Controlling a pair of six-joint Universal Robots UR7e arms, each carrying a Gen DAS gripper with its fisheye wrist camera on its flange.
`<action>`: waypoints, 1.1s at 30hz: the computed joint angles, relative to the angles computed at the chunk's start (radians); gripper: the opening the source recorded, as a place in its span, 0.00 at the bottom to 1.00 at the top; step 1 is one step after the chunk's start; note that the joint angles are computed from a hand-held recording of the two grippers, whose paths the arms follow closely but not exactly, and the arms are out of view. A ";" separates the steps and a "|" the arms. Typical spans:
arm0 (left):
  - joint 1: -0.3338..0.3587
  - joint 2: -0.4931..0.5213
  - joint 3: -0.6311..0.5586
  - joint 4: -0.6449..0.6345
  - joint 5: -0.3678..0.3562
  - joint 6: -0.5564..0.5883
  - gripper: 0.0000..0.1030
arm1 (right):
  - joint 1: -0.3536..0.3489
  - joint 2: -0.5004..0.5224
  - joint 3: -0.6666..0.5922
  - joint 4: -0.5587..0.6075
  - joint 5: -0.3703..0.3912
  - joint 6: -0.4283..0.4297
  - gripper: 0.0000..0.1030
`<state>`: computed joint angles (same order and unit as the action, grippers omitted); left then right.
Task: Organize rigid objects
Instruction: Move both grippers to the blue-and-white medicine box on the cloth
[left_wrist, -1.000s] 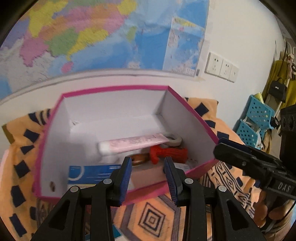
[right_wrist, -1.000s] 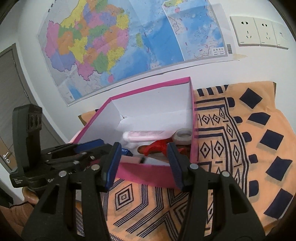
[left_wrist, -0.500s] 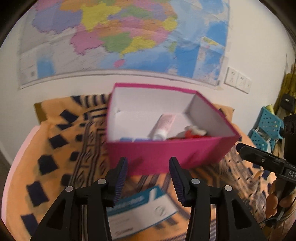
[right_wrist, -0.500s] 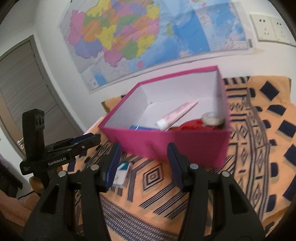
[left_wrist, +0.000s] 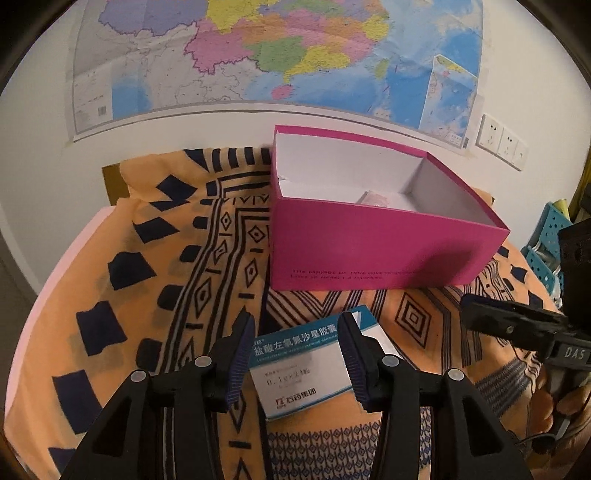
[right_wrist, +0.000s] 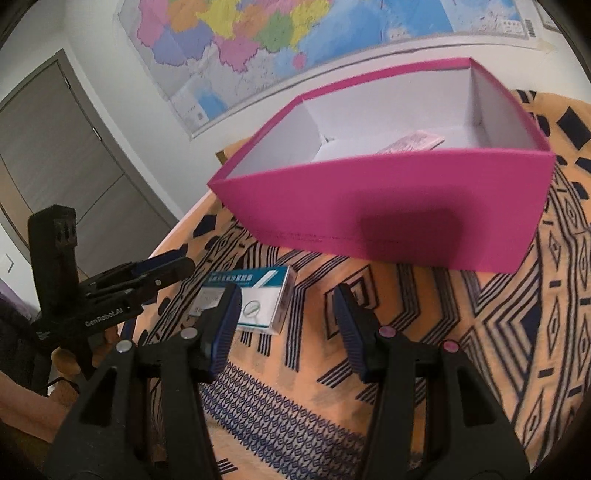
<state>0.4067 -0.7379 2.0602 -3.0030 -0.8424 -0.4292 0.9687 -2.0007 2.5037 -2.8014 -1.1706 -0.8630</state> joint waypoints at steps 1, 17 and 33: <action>0.000 0.000 0.000 0.001 -0.001 -0.001 0.46 | 0.004 0.006 0.000 -0.003 -0.007 0.003 0.52; 0.000 -0.002 0.009 0.023 -0.014 -0.017 0.46 | 0.060 0.081 -0.014 -0.024 -0.079 0.036 0.52; 0.026 -0.040 0.051 0.060 -0.043 -0.099 0.46 | 0.085 0.138 -0.029 -0.036 -0.112 0.065 0.52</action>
<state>0.4331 -0.7776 2.1114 -2.9428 -0.8850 -0.5279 1.0532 -1.8629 2.4748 -2.8374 -1.2823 -0.7978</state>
